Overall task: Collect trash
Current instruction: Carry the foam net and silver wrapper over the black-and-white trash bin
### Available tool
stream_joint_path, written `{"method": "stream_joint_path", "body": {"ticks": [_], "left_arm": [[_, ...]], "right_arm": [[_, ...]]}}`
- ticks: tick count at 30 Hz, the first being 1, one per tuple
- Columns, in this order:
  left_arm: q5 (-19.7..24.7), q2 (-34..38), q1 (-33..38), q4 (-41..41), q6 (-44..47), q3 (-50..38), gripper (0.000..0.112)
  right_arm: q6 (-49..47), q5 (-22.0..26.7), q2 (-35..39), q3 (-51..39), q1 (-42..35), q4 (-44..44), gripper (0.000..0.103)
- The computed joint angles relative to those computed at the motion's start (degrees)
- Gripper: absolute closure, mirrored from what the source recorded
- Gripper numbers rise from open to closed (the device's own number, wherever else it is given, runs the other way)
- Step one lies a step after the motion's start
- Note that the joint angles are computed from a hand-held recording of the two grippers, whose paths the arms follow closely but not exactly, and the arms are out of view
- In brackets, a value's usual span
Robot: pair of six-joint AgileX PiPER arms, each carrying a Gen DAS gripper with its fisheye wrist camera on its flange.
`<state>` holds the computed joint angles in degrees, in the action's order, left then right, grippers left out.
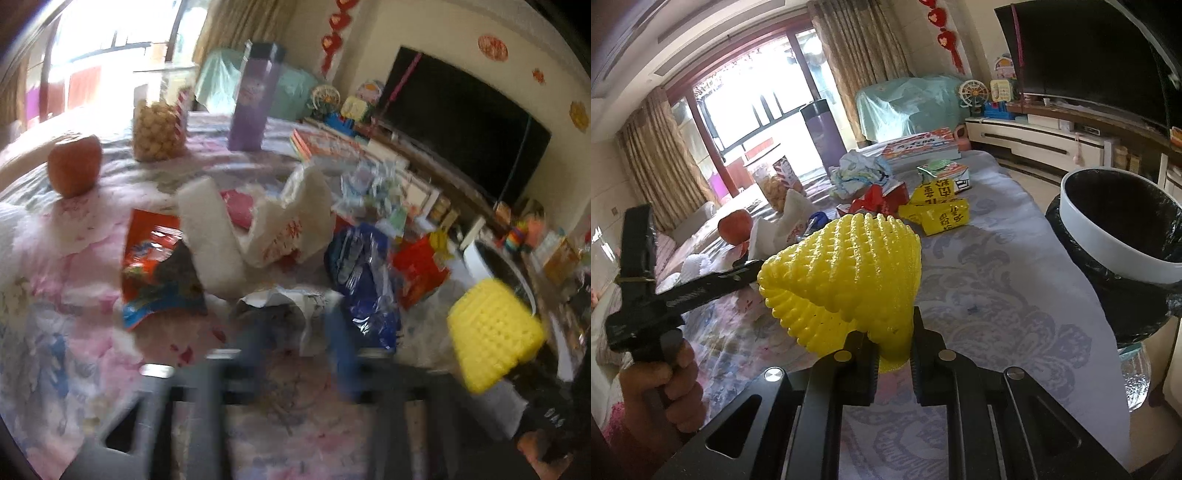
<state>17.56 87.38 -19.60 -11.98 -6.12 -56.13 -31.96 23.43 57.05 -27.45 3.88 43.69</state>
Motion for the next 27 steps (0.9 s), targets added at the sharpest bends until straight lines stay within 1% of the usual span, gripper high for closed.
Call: {"method": "stream_joint_path", "body": {"ticks": [3, 4, 6, 7, 8, 12, 13, 14, 16, 19, 21, 24, 27], "left_arm": [[-0.6, 0.8, -0.1, -2.7, 3.1, -0.4, 0.111], [-0.7, 0.5, 0.0, -4.0, 4.6, -0.3, 0.111], [-1.3, -0.9, -0.3, -2.4, 3.4, 0.5, 0.112], [-1.5, -1.6, 0.0, -3.1, 4.4, 0.9, 0.112], [-1.8, -2.6, 0.0, -3.9, 5.2, 1.7, 0.112], [-2.4, -8.2, -0.8, -0.8, 2.2, 5.5, 0.112], [-2.3, -9.3, -0.9, -1.0, 2.3, 6.1, 0.112], [-1.9, -10.8, -0.9, -3.0, 4.0, 7.1, 0.112], [-1.5, -12.4, -1.4, -3.7, 4.4, 7.8, 0.112], [-0.2, -14.5, -3.0, -3.9, 4.3, 8.0, 0.112], [0.2, -15.0, -5.3, -1.9, 2.0, 7.4, 0.112], [1.2, -14.2, -7.6, -3.4, 3.1, 5.7, 0.112], [1.1, -12.3, -10.8, -1.2, 1.0, 3.8, 0.112]], "right_arm": [[-0.1, 0.1, 0.5, -0.3, -0.4, -0.2, 0.09], [-0.3, 0.2, 0.7, -0.4, -0.6, -0.1, 0.09], [-2.3, 1.0, 0.8, -0.5, -1.9, 1.4, 0.09], [-2.6, 1.4, 0.6, -0.5, -2.3, 1.6, 0.09], [-3.7, 2.0, 0.5, -0.6, -3.0, 2.3, 0.09], [-5.8, 4.2, -1.0, -0.5, -5.4, 3.5, 0.09], [-7.3, 5.2, -1.4, -0.5, -6.4, 4.3, 0.09], [-8.7, 6.3, -1.9, -0.3, -7.8, 5.0, 0.09], [-9.4, 7.4, -2.5, -0.2, -9.3, 5.4, 0.09], [-12.8, 10.8, -3.7, 0.2, -14.4, 6.9, 0.09], [-15.2, 13.4, -4.4, 0.3, -18.2, 8.0, 0.09], [-18.7, 17.2, -5.5, 0.5, -24.2, 9.0, 0.09], [-22.9, 21.6, -5.8, 0.5, -31.4, 10.3, 0.09]]}}
